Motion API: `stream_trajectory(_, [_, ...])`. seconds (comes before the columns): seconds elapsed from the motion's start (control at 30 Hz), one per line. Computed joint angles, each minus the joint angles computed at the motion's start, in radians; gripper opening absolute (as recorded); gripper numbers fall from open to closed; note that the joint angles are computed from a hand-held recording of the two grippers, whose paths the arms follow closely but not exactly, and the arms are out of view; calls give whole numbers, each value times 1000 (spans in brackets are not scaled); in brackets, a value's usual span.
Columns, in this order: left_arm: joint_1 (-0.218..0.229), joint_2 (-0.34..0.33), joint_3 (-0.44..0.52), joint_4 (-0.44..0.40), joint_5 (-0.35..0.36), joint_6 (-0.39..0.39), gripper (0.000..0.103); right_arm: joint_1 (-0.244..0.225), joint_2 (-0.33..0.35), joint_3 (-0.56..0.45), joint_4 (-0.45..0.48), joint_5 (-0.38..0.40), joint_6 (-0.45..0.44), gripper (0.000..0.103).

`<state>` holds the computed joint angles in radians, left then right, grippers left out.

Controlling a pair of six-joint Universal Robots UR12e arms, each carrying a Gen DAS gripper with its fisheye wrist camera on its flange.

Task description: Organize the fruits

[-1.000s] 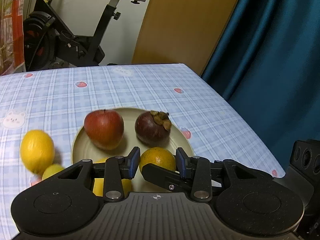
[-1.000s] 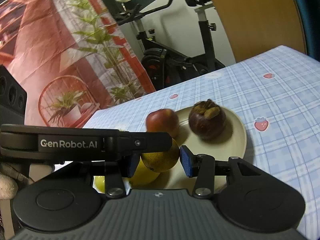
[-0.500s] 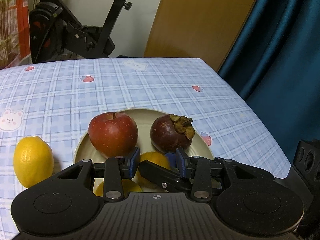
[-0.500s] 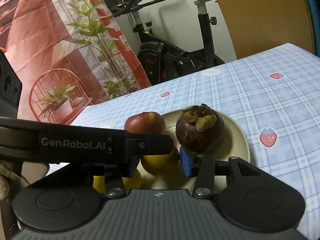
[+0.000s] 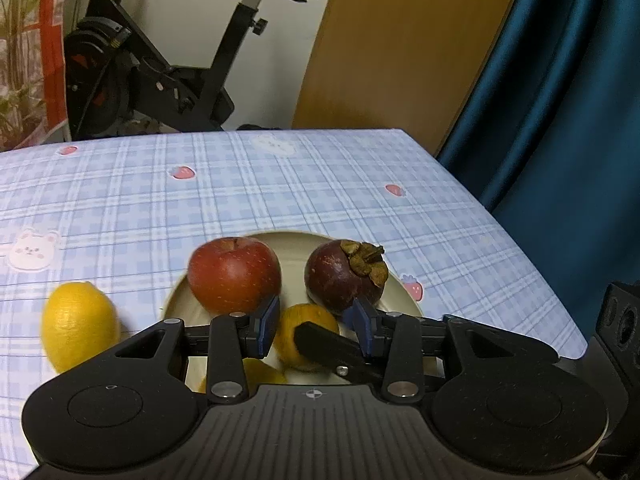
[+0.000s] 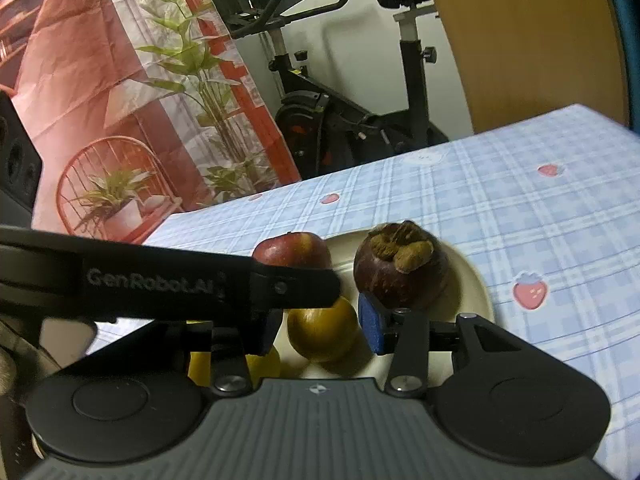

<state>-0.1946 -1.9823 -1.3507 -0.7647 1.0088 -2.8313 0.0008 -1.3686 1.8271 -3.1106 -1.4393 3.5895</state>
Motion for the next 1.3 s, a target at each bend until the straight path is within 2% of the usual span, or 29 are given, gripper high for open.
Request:
stream_trajectory(0.27, [28,44,-53,86,-10,-43,42,20,-33,17,-16,-17,-9,46])
stream_trajectory(0.47, [43,99,-128,187,56,-26,44,40,-54,33,-30,-25,-14,46])
stream_trajectory(0.57, [60,122,-158,208,62,-43,47,47,-60,36,-24,-21,-26,46])
stream_trajectory(0.9, [107,189,-254,288,103,-56,50,70,-78,52,13,-14,-86,46])
stream_trajectory(0.97, [122,201,-271,299,104,-70,54,74,-81,51,20,-19,-94,46])
stream_trajectory(1.3, [165,215,-304,343,114,-170,54,93,-89,42,64,-50,-119,46])
